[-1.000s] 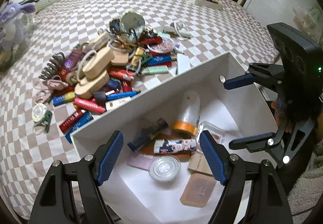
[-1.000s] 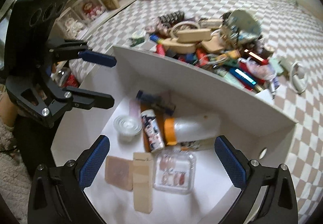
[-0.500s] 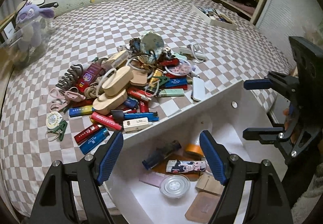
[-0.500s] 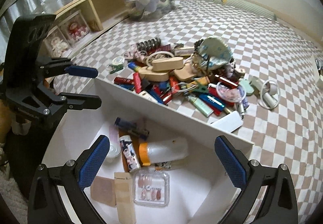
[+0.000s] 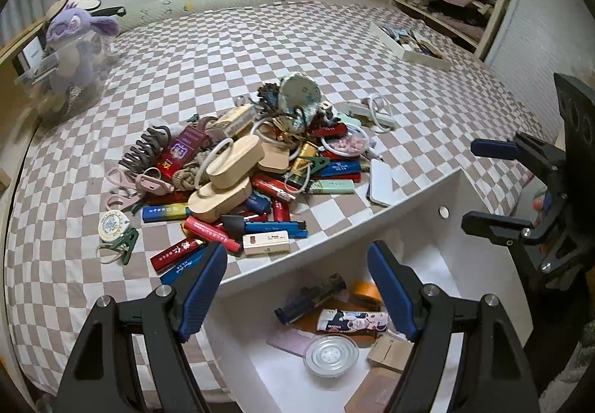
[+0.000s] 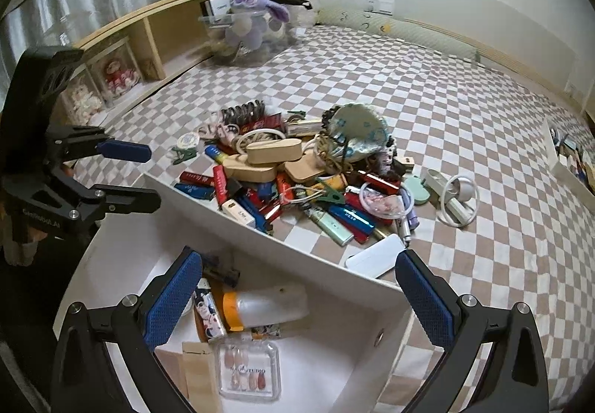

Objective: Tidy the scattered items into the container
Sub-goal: 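Lift both tools out of the box back toward the pile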

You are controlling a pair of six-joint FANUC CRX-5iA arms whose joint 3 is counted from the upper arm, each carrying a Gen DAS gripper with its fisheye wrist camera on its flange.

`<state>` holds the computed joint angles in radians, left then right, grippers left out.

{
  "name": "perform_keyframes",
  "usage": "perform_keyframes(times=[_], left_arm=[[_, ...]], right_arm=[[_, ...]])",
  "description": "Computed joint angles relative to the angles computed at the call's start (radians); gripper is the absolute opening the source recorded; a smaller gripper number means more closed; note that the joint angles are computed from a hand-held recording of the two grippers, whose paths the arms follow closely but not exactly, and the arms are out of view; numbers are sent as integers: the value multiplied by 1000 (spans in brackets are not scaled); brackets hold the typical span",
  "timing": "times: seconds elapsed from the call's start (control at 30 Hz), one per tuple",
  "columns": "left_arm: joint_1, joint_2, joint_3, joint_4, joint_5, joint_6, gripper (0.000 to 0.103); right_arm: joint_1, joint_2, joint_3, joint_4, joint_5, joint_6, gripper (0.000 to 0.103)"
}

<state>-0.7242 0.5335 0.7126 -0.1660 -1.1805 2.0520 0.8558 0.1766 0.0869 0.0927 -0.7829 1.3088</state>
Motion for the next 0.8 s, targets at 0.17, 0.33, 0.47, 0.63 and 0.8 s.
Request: perform_keyframes(times=[0.17, 0.33, 0.47, 0.63, 0.8], left_arm=[[18, -21, -29, 6, 26, 41, 78], [26, -35, -38, -24, 29, 82, 78], [28, -48, -45, -64, 22, 112, 78], [43, -68, -70, -93, 14, 159, 78], [56, -87, -99, -121, 8, 201, 78]], right_arm=[[-7, -6, -16, 47, 27, -49, 103], [-24, -12, -29, 83, 54, -107, 103], [-41, -15, -39, 108, 73, -150, 103], [-65, -20, -52, 131, 87, -202, 103], [-97, -21, -58, 113, 100, -223, 103]])
